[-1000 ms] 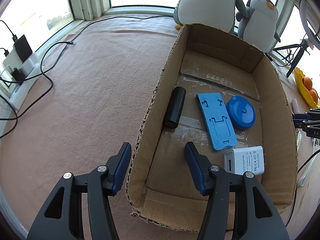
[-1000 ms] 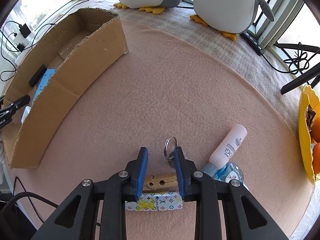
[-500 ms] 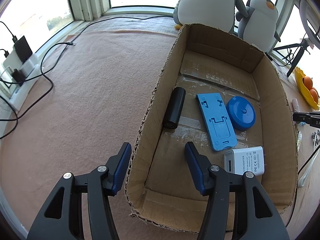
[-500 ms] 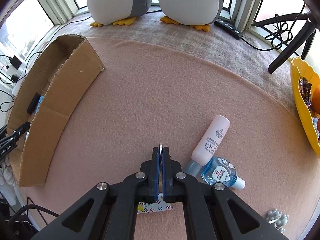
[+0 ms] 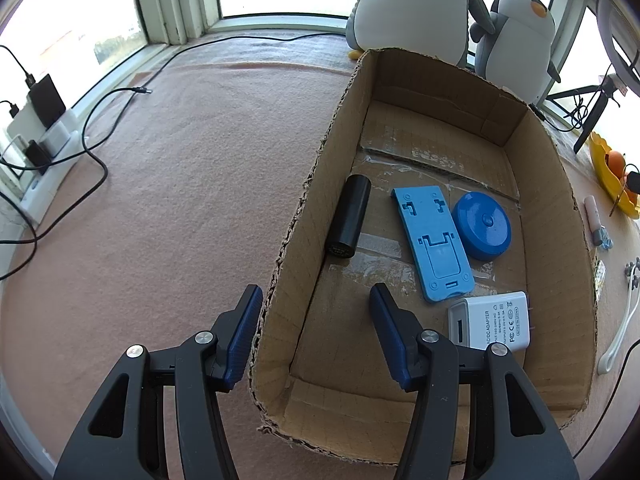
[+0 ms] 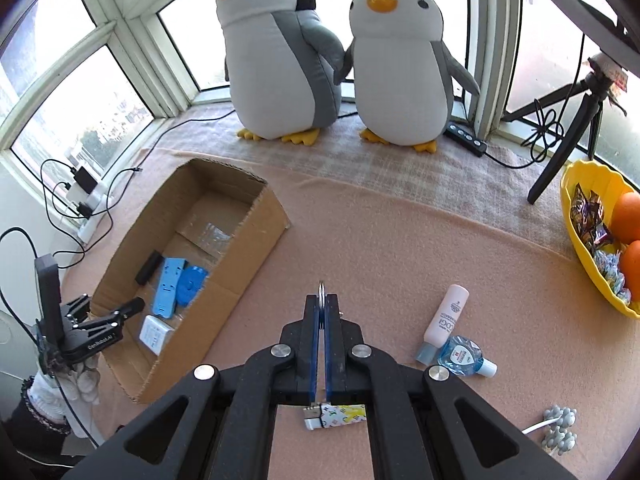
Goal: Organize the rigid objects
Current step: 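Carry the keyring into the box and open the right gripper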
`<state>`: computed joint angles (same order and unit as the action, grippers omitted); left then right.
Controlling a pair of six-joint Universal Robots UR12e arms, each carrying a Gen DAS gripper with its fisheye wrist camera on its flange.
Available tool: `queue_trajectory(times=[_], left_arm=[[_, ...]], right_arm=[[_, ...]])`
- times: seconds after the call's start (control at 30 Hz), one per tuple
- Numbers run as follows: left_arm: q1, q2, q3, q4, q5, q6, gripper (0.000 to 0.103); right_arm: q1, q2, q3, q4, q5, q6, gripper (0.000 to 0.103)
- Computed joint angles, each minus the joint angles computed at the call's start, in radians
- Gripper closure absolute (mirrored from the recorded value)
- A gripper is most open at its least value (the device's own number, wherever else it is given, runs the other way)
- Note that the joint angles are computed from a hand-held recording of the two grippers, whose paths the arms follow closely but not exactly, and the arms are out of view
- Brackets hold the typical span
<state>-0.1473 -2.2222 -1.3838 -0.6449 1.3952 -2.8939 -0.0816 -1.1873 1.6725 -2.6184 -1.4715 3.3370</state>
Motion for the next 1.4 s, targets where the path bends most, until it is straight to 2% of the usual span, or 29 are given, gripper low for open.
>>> queue_trajectory(times=[0.3,0.53,0.63,1.03,1.4], left_arm=[[-0.002,0.000,-0.003,0.009,0.003,0.002,0.047],[-0.002,0.000,-0.004,0.013,0.002,0.002,0.047],[-0.002,0.001,-0.005,0.013,0.001,0.000,0.047],[-0.002,0.001,-0.005,0.014,0.002,0.001,0.047],[-0.002,0.001,-0.006,0.015,0.001,0.000,0.047]], right_arm=[[0.045,0.028,-0.052,-0.061,0.069,0.007,0.101],[0.076,0.064,-0.091,-0.069,0.095,0.009,0.101],[0.084,0.081,-0.101,-0.083,0.119,0.038,0.101],[0.143,0.140,-0.157,-0.044,0.080,0.042,0.101],[0.159,0.150,-0.172,-0.007,0.050,0.020,0.101]])
